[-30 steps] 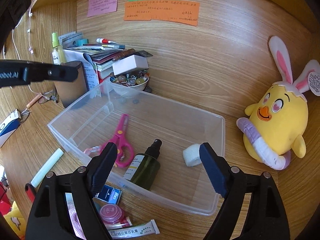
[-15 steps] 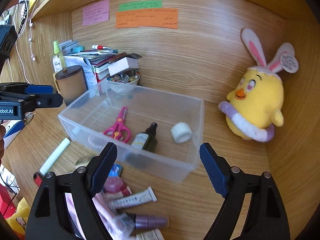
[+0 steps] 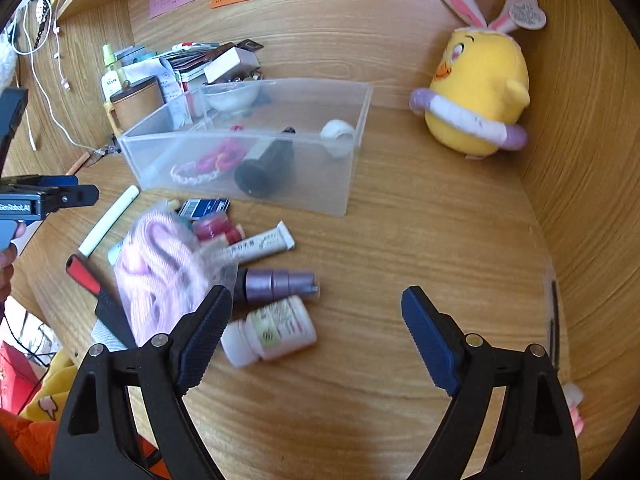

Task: Organize objects
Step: 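Grasp the white glue stick with the left gripper while the right gripper grasps the white pill bottle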

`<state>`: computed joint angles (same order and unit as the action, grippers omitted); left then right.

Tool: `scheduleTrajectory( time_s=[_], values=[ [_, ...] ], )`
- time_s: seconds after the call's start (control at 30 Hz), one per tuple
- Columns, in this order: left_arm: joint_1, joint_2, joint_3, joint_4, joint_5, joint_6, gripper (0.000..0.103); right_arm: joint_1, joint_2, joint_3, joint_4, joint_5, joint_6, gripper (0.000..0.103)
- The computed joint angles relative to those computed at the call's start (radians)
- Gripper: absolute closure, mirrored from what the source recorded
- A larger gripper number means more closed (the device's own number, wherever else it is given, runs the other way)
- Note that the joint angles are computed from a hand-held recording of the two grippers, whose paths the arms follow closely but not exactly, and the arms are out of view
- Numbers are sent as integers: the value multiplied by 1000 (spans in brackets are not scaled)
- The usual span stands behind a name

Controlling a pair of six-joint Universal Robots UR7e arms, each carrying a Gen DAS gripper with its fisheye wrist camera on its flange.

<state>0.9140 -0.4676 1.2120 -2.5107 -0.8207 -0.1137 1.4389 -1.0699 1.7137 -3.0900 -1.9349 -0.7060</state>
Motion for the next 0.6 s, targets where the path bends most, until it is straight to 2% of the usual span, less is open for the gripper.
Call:
scheduleTrajectory(
  time_s=[0.17,0.33,0.47,0.57,0.6],
  values=[
    [19,-13,33,10,-29,-37,8,-17,-26,41,-3,27,-14,18],
    [22,-13,54,-28,-5,-23,9,-19,-24,52,4,28,-55,18],
    [31,2,25,7,-19,-21,33,-16,-8,36,16,24,-57,20],
    [32,11,28,-22,-1,4,41,-18,-3,30,12,43,-50,25],
    [31,14,31,-38,7,18,44,-19,-1,27,16,49,-46,30]
  ],
)
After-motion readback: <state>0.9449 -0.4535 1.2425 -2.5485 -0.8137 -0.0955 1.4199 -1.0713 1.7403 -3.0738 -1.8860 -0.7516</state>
